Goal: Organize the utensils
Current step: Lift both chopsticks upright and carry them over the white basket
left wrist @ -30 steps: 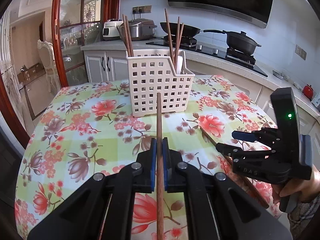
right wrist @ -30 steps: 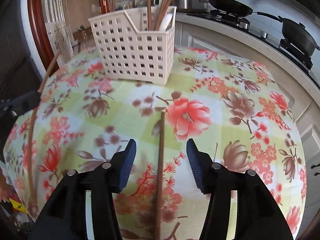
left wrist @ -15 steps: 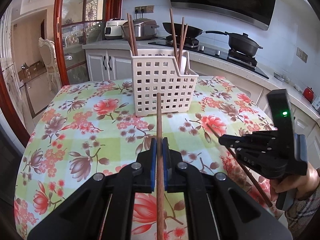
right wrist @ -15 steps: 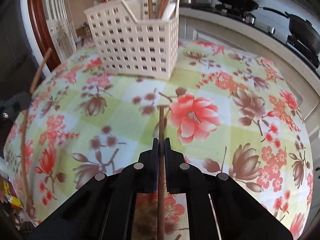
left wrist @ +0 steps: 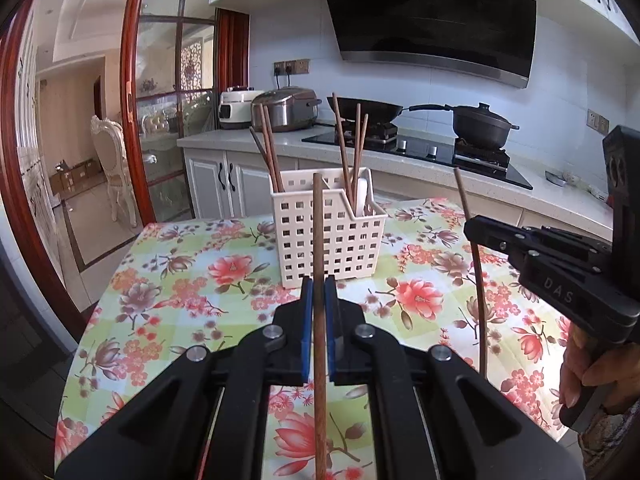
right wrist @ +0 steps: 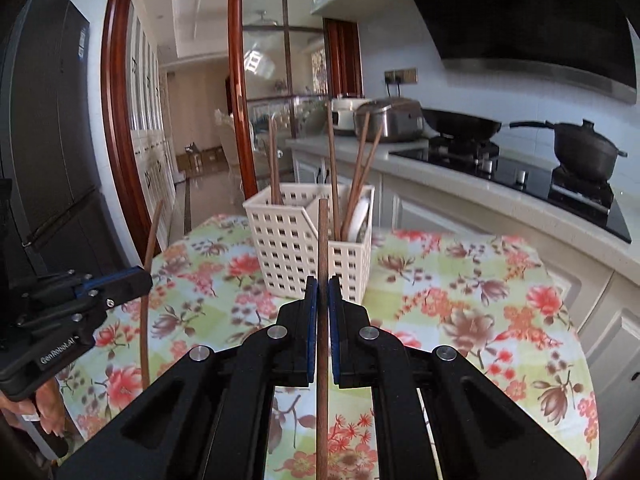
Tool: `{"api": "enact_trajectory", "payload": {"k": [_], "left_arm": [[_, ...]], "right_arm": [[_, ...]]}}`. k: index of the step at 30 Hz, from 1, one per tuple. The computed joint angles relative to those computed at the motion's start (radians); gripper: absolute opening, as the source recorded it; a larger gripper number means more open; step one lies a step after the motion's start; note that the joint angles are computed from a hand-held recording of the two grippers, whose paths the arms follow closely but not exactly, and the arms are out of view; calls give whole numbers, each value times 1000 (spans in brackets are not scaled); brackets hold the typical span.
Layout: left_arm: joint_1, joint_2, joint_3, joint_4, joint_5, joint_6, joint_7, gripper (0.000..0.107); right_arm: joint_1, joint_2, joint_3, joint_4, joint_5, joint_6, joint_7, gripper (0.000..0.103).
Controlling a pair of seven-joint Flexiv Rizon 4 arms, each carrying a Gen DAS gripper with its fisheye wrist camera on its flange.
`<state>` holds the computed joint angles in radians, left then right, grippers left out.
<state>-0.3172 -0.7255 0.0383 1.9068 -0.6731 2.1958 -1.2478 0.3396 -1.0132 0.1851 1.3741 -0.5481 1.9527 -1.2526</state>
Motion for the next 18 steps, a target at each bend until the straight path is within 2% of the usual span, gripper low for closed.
{"api": "enact_trajectory", "payload": {"k": [5,9,18], "left_arm": [[-30,1,10,2,-39,65,23,6],[-29,-1,-4,-2,-55,107,42,6],[-19,-4,-37,-42,-75,165,107,6]], "right_arm": [[60,33,-80,51,77,119,-43,6],[77,43,-95,67,109,173,-58,6],[88,38,-105,20,88,178,-69,6]]}}
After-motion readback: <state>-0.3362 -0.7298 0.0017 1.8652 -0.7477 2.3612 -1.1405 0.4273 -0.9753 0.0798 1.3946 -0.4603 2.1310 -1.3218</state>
